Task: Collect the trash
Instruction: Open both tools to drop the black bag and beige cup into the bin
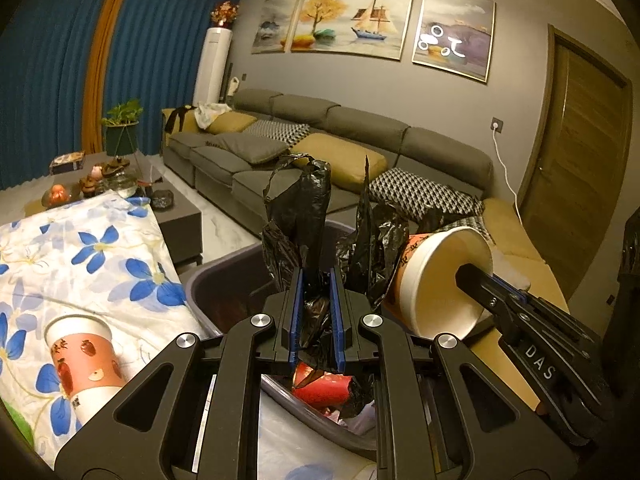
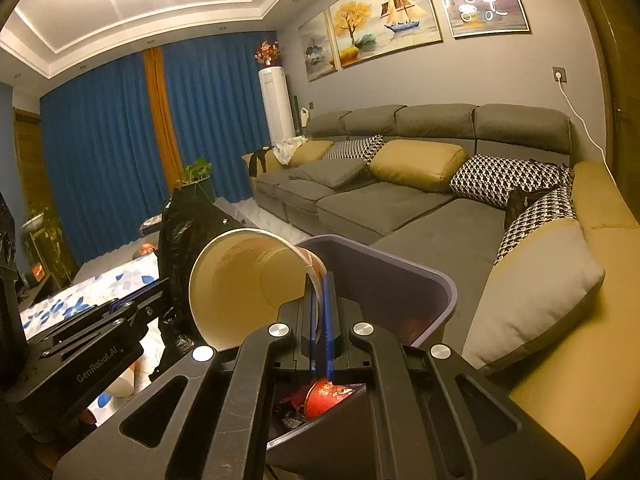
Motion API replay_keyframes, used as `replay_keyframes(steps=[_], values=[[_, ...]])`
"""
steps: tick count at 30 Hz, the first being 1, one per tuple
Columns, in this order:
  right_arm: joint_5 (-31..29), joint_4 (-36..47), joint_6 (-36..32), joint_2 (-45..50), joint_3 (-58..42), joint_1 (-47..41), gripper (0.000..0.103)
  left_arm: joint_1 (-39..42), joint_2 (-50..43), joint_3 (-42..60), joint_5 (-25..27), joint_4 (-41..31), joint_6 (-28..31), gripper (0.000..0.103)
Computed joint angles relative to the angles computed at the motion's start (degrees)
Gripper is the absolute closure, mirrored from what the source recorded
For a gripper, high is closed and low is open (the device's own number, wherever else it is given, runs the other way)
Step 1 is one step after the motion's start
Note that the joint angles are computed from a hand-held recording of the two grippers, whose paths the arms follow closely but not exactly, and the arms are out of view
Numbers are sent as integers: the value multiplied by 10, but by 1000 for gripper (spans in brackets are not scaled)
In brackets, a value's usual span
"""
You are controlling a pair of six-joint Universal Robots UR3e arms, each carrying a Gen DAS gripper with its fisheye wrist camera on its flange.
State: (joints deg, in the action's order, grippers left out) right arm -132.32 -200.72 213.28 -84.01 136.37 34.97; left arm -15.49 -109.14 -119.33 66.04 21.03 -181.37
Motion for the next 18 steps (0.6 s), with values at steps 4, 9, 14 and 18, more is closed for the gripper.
replay_keyframes(steps=[4, 9, 14, 18], values=[[14, -3, -1, -1, 6, -13, 99, -4, -10, 16, 0, -14, 1, 91], [35, -6, -1, 3, 13, -32, 99, 3, -21, 31, -28, -45, 12, 78], [48, -5, 6, 12, 14, -42, 99, 31, -29, 11, -63, -26, -5, 42], [68, -3, 3, 18, 15, -54, 98, 48, -11, -23, -55, -2, -12, 26]])
